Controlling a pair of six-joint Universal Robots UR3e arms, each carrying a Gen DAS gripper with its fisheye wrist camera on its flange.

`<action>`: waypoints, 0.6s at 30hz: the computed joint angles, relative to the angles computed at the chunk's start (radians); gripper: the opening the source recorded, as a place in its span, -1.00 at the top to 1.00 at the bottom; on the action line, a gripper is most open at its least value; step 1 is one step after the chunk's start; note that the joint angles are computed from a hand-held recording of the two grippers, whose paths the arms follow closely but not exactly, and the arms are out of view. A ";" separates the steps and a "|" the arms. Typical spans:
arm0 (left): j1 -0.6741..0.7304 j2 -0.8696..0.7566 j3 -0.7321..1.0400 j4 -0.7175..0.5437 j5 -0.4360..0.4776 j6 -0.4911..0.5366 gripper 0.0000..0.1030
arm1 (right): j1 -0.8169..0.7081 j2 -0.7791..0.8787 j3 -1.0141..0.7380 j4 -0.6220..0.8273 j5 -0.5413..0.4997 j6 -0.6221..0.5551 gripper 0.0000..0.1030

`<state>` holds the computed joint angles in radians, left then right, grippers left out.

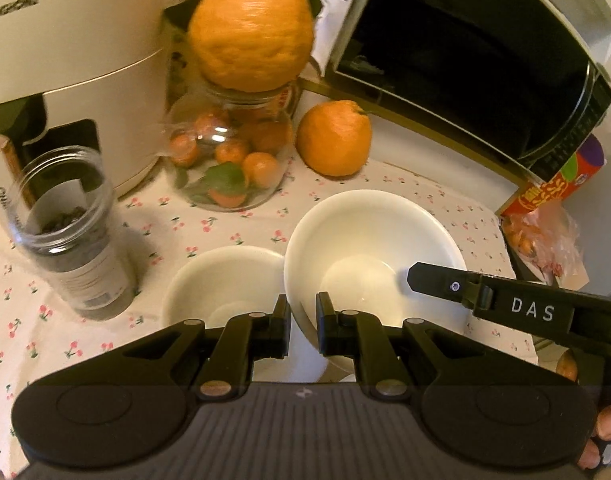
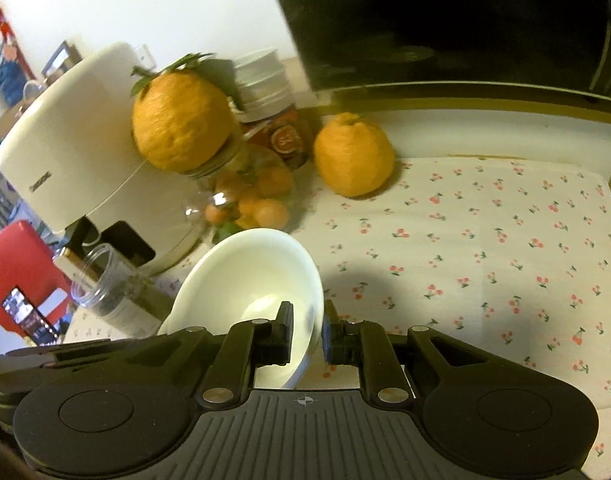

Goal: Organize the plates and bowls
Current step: 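Lift the white bowl with both grippers and carry it toward the plate stack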

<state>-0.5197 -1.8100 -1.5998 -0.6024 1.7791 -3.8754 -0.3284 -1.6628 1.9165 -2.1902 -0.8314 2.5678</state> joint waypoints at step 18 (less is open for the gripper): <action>0.044 0.138 -0.182 -0.022 0.010 0.040 0.76 | 0.150 0.012 0.026 -0.046 -0.064 0.034 0.69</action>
